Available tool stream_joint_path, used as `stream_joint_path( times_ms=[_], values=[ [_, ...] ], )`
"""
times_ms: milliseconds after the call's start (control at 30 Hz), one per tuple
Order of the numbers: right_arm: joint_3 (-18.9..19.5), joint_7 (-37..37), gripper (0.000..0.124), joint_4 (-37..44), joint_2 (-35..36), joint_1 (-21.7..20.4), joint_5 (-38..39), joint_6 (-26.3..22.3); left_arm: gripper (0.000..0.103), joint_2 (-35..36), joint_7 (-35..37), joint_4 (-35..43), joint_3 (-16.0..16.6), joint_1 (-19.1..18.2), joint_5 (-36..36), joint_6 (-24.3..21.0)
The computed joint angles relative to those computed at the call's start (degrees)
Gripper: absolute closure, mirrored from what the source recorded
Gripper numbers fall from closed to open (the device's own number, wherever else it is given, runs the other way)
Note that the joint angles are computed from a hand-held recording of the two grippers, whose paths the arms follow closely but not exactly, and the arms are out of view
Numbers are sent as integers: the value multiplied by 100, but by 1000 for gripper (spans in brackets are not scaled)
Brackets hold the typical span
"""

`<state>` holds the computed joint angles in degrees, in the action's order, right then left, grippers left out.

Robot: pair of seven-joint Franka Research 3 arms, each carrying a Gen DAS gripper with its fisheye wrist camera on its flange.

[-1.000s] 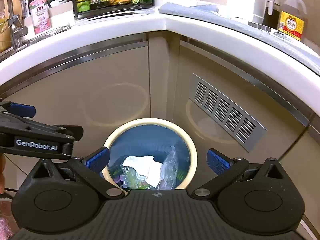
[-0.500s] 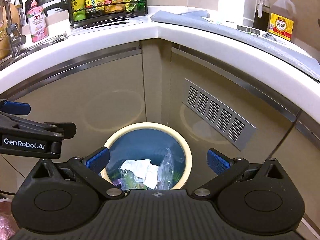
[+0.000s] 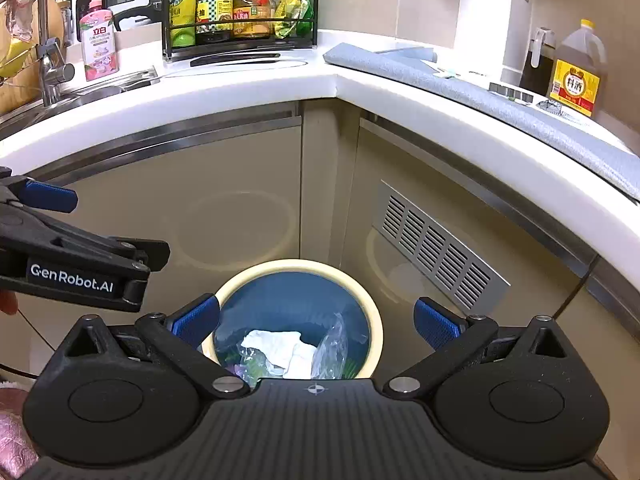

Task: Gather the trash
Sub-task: 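Raise both open tools up out of the trash bin, then move both open tools toward the toothbrush and metal ring on the grey mat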

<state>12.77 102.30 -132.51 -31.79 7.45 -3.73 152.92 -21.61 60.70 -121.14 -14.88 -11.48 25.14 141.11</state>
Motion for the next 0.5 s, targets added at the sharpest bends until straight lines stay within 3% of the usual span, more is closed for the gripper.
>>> stream_joint_path(
  times_ms=[300, 500],
  values=[
    [-150, -59, 21, 256, 69, -37, 114, 36, 0, 116, -12, 352, 65, 33, -100, -59],
    [-189, 1, 21, 540, 183, -320, -3, 184, 0, 388, 69, 863, 62, 60, -112, -45]
  ],
)
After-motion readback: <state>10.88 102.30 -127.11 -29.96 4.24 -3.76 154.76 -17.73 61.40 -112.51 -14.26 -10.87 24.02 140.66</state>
